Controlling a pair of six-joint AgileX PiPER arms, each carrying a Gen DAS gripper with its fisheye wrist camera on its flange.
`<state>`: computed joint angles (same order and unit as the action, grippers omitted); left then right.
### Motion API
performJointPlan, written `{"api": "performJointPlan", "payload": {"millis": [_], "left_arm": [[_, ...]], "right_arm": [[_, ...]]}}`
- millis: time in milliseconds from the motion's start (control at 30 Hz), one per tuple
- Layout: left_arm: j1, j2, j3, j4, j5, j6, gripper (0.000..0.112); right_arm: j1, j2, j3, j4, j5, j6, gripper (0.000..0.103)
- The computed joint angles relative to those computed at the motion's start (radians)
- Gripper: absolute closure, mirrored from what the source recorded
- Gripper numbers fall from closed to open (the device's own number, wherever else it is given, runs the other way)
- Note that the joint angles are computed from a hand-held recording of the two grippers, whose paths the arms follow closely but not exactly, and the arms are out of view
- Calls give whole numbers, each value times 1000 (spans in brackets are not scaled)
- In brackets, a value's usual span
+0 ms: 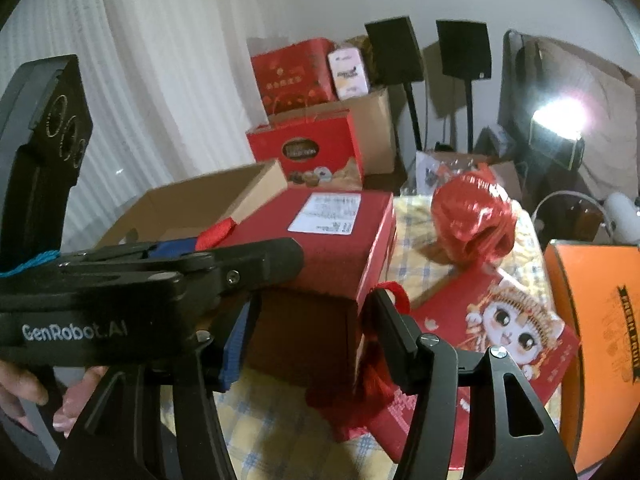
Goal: Organize objects
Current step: 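Close the left gripper on the red gift box while the right gripper grips its other side, then lift the red gift box with both grippers and carry it over the cardboard box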
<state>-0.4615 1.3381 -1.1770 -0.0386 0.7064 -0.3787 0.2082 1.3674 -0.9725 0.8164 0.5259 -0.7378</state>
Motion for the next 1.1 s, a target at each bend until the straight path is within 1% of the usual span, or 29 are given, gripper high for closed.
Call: {"api": "performJointPlan", "payload": {"millis": [233,333,433,567,700,767,833,933,1000,1033,1100], "left_arm": [[-2,-51,-74,30,27,-22,46],[9,-62,-117,27,48,-16,46],[13,-72,-154,44,69,-26,46],[58,-85,-198,-5,96,16,46],[146,-103,-211,-111,116,89,46],[209,-111,-208,-191,130,146,46],[273,-124,-201,-253,142,196,46],[329,-140,-193,-275,152,222,46],[410,-142,-196,-356,187,288,46],[429,-149,-190,-368,191,289,45],[511,-149,-188,-451,218,355,44]], "right_arm": [[31,-34,-69,-104,26,109,44],[75,-47,-116,-224,25,220,44],[101,-56,-166,-303,40,305,44],[144,-61,-250,-417,60,414,44],[190,-45,-337,-490,89,477,44],[234,-27,-376,-565,92,540,44],[277,-8,-401,-615,89,587,44],[331,30,-438,-655,87,635,44],[370,44,-453,-712,66,685,44],[385,57,-470,-729,70,699,44],[422,78,-494,-786,62,743,44]]}}
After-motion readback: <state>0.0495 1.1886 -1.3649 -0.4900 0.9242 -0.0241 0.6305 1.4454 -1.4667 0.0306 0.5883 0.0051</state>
